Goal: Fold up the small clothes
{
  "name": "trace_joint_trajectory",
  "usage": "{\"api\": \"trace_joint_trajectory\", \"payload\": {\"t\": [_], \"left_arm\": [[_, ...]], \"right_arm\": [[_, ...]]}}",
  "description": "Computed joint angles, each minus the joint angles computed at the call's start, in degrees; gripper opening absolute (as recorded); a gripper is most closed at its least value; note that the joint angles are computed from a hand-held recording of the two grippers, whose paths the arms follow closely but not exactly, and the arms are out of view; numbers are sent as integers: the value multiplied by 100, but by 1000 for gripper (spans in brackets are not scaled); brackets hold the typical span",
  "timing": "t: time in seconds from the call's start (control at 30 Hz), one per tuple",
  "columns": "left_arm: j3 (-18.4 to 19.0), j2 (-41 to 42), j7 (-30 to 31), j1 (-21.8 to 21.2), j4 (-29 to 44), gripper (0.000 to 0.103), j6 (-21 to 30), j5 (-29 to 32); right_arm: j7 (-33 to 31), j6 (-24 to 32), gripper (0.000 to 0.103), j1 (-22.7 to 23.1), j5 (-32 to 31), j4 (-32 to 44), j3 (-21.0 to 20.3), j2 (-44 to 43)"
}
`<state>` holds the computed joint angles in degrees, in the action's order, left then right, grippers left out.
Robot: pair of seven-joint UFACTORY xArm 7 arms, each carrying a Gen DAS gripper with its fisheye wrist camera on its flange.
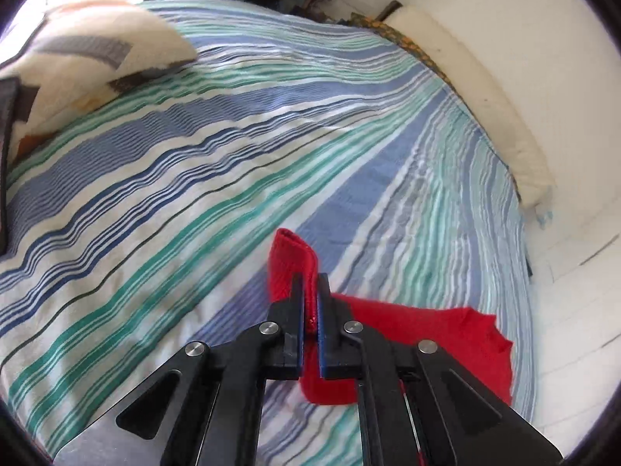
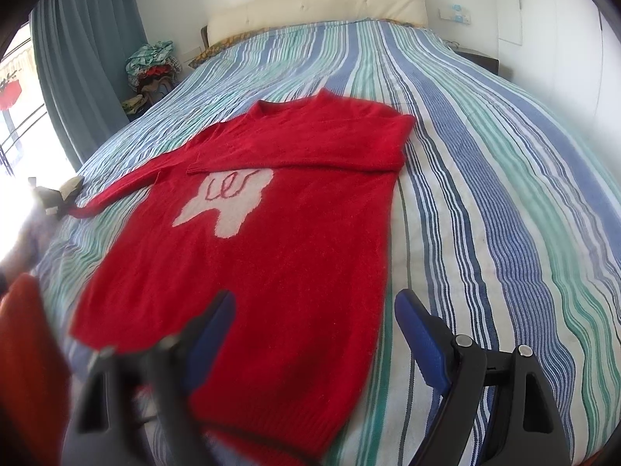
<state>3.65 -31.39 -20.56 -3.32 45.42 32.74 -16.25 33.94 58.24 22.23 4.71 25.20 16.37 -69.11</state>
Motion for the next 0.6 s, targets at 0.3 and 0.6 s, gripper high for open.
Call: {"api": "trace_joint_trajectory", "payload": {"t": [0.3, 0.6], "left_arm": [[-1104, 2349, 1044, -1596, 3980, 3, 458, -287], [-1594, 3244, 795, -2236, 4611, 67, 821, 707]], "right_arm": [[-64, -214, 83, 45, 76, -43, -94, -4], [4, -153, 83, -24, 50, -45, -71, -283]]}}
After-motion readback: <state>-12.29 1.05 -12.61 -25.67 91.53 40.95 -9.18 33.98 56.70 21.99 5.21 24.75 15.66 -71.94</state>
